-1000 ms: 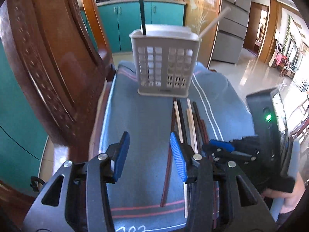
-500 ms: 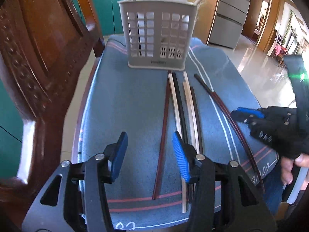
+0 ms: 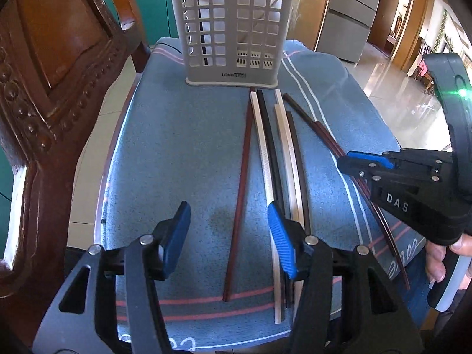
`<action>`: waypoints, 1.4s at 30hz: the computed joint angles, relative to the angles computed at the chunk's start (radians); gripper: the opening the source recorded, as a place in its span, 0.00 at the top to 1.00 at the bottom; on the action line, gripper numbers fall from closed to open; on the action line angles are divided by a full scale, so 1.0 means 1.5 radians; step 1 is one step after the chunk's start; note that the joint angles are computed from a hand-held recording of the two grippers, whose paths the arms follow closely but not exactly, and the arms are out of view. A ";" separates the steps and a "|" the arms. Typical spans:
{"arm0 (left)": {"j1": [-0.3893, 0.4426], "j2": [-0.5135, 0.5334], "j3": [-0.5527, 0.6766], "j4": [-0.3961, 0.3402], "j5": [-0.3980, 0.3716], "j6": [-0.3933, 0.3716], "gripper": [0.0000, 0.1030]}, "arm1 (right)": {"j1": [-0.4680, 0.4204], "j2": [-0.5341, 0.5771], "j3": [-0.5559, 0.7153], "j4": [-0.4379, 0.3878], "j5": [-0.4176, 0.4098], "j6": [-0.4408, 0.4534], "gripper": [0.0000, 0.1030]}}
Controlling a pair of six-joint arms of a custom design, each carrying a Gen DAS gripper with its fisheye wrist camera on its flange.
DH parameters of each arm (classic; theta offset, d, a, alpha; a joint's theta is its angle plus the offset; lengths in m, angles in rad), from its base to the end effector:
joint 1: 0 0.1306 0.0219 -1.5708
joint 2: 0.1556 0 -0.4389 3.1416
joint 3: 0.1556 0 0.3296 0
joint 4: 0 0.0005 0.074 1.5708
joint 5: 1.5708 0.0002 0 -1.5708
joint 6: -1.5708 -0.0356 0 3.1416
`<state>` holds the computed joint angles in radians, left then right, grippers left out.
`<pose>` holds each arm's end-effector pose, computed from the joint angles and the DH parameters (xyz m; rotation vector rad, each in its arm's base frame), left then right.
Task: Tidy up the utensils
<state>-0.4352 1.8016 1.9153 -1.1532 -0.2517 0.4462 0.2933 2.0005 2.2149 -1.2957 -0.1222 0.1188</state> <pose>0.5200 -0.2325 0.4809 -0.1021 2.5569 -0.0042 0.6093 0.1880 0.4700 -0.5831 2.5917 0.2197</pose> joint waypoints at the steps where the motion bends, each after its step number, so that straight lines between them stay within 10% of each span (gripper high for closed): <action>1: 0.001 0.001 -0.001 0.002 0.001 0.000 0.47 | 0.001 -0.002 -0.003 0.003 0.002 0.006 0.88; 20: 0.036 0.055 0.072 -0.035 0.046 0.011 0.47 | -0.036 0.005 0.025 -0.002 -0.023 -0.052 0.86; 28: 0.040 0.059 0.069 -0.041 0.037 0.007 0.66 | -0.049 0.013 0.021 -0.002 -0.024 -0.090 0.80; 31: 0.048 0.054 0.060 -0.038 0.041 0.008 0.87 | -0.044 0.013 0.017 0.004 -0.010 -0.086 0.79; 42: 0.032 0.020 0.018 -0.041 0.083 0.008 0.92 | -0.052 0.005 0.004 0.020 -0.018 -0.093 0.79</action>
<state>-0.3870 1.8310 1.9430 -1.2143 -0.1267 0.4582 0.2155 2.0077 2.2206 -1.2656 -0.1499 -0.0212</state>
